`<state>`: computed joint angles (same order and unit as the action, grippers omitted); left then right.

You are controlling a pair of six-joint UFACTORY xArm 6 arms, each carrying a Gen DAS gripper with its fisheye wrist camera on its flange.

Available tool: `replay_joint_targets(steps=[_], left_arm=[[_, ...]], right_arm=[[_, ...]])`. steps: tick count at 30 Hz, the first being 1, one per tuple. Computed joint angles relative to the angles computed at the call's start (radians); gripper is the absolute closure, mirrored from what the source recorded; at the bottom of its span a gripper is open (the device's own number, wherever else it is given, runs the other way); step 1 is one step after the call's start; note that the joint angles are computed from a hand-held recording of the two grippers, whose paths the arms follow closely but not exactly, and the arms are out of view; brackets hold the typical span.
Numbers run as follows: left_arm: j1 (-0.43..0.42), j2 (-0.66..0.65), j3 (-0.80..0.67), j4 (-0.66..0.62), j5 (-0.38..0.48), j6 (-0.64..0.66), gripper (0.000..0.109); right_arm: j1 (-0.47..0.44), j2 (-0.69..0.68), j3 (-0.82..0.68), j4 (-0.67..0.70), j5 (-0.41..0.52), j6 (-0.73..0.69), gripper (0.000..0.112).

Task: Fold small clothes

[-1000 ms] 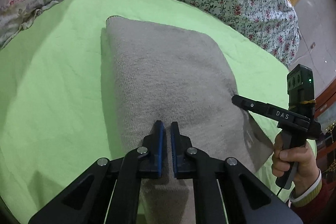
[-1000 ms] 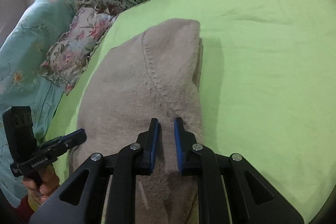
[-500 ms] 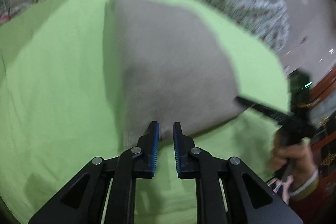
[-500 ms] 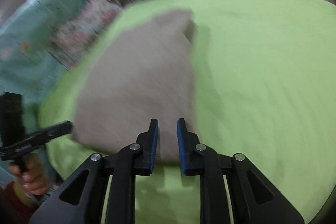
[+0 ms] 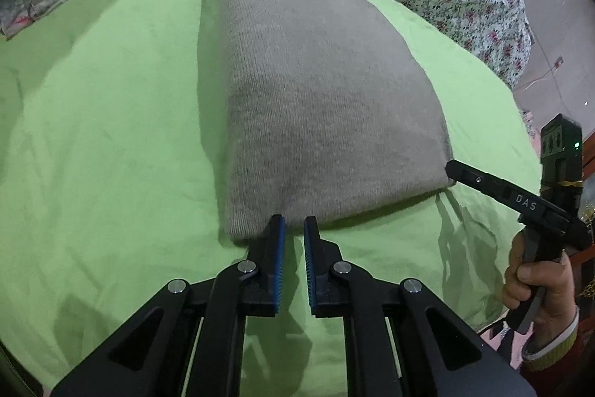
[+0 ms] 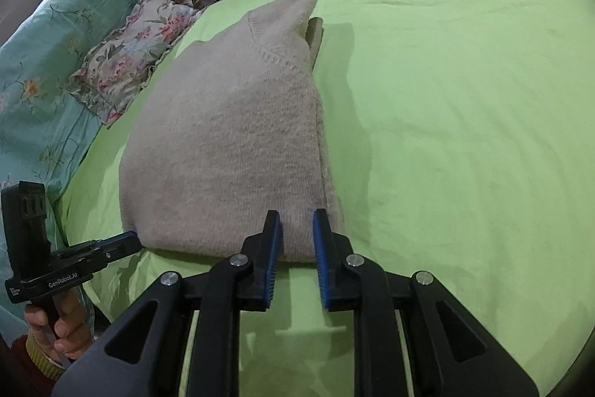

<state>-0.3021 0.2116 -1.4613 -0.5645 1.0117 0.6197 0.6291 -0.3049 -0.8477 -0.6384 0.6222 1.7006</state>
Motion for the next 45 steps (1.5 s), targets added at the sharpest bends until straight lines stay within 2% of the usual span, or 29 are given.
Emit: replay_joint_targets(steps=[2, 4, 6, 8, 10, 14, 15, 17, 19, 21, 24, 27, 36, 45], left_arm=[[-0.003, -0.021, 0.019, 0.033, -0.006, -0.024, 0.094], [-0.002, -0.053, 0.054, 0.057, -0.030, -0.039, 0.079], [0.009, -0.100, 0.099, 0.056, -0.049, -0.024, 0.070], [0.014, -0.134, 0.129, 0.064, -0.056, -0.014, 0.061], [0.013, -0.165, 0.158, 0.089, -0.067, -0.016, 0.040], [0.005, -0.240, 0.233, 0.175, -0.118, -0.042, 0.022], [0.006, -0.258, 0.255, 0.201, -0.134, -0.046, 0.021], [0.009, -0.285, 0.285, 0.234, -0.160, -0.047, 0.021], [0.002, -0.320, 0.323, 0.314, -0.191, -0.087, 0.021], [0.008, -0.346, 0.354, 0.343, -0.211, -0.091, 0.021], [0.016, -0.385, 0.392, 0.381, -0.229, -0.096, 0.021], [0.033, -0.416, 0.418, 0.375, -0.229, -0.074, 0.021], [0.037, -0.409, 0.406, 0.400, -0.246, -0.095, 0.020], [-0.001, -0.332, 0.334, 0.389, -0.288, -0.132, 0.020]], right_arm=[[0.020, -0.006, -0.011, 0.039, 0.035, -0.020, 0.093], [0.040, -0.015, -0.017, 0.066, 0.066, -0.024, 0.092], [0.069, -0.029, -0.020, 0.071, 0.107, -0.006, 0.087], [0.097, -0.053, -0.005, 0.050, 0.110, 0.049, 0.078], [0.131, -0.067, -0.002, 0.031, 0.120, 0.105, 0.073], [0.199, -0.061, -0.028, 0.017, 0.176, 0.166, 0.056], [0.214, -0.056, -0.040, 0.022, 0.192, 0.173, 0.053], [0.248, -0.043, -0.061, 0.030, 0.217, 0.191, 0.039], [0.276, -0.031, -0.078, 0.028, 0.226, 0.191, 0.035], [0.305, -0.013, -0.107, 0.026, 0.256, 0.170, 0.035], [0.357, 0.015, -0.162, 0.002, 0.335, 0.134, 0.033], [0.406, 0.031, -0.206, -0.027, 0.420, 0.120, 0.025], [0.415, 0.013, -0.186, -0.030, 0.414, 0.140, 0.024], [0.332, 0.040, -0.203, -0.007, 0.356, 0.049, 0.024]])
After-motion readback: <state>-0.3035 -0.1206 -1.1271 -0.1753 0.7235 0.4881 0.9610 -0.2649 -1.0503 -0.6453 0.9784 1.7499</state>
